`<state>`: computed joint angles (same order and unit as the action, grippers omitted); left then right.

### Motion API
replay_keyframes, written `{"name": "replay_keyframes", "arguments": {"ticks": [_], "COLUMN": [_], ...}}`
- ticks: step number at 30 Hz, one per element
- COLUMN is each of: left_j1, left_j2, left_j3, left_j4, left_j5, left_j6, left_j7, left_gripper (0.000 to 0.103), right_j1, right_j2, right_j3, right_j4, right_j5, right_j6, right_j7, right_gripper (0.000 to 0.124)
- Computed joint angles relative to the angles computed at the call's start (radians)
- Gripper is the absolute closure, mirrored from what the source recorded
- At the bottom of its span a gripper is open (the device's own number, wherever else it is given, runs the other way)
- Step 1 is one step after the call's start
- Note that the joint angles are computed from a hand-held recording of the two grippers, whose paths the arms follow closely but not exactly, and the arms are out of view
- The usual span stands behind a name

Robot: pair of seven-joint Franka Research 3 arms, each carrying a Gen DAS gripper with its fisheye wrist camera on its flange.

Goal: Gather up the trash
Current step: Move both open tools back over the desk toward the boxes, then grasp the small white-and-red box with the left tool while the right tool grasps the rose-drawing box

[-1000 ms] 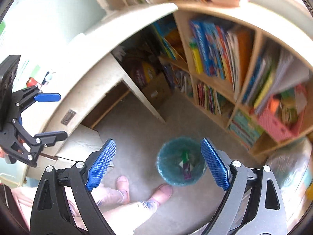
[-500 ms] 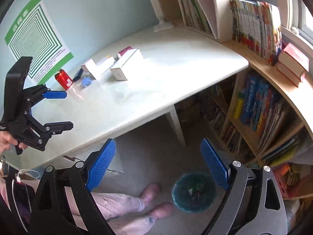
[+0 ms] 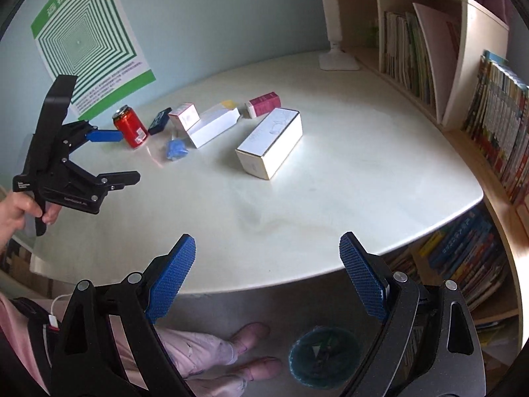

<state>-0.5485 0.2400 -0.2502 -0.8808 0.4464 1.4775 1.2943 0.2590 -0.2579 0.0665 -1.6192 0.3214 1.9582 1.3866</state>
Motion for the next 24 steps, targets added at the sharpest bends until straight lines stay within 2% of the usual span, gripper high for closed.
{"name": "replay_keyframes", "arguments": {"ticks": [11, 24], "left_j1": [0.065, 0.108], "left_j2": [0.027, 0.119], "left_j3": [0.029, 0.071], "left_j4": [0.022, 0.144], "left_j5": [-0.025, -0.057], "left_j6": [0.028, 0.020], "left_j7": [0.031, 0.097], "left_gripper": [0.010, 0.010], "right_j1": [0.037, 0.091], "right_j2": [0.199, 0.413], "right_j3": [0.029, 0.029], "right_j4": [0.225, 0.470], "right_j5": [-0.050, -0.121], "right_j6": [-0.059, -0.146], "right_j7": [0.059, 0.154], "right_gripper": [0.036, 0.036]}}
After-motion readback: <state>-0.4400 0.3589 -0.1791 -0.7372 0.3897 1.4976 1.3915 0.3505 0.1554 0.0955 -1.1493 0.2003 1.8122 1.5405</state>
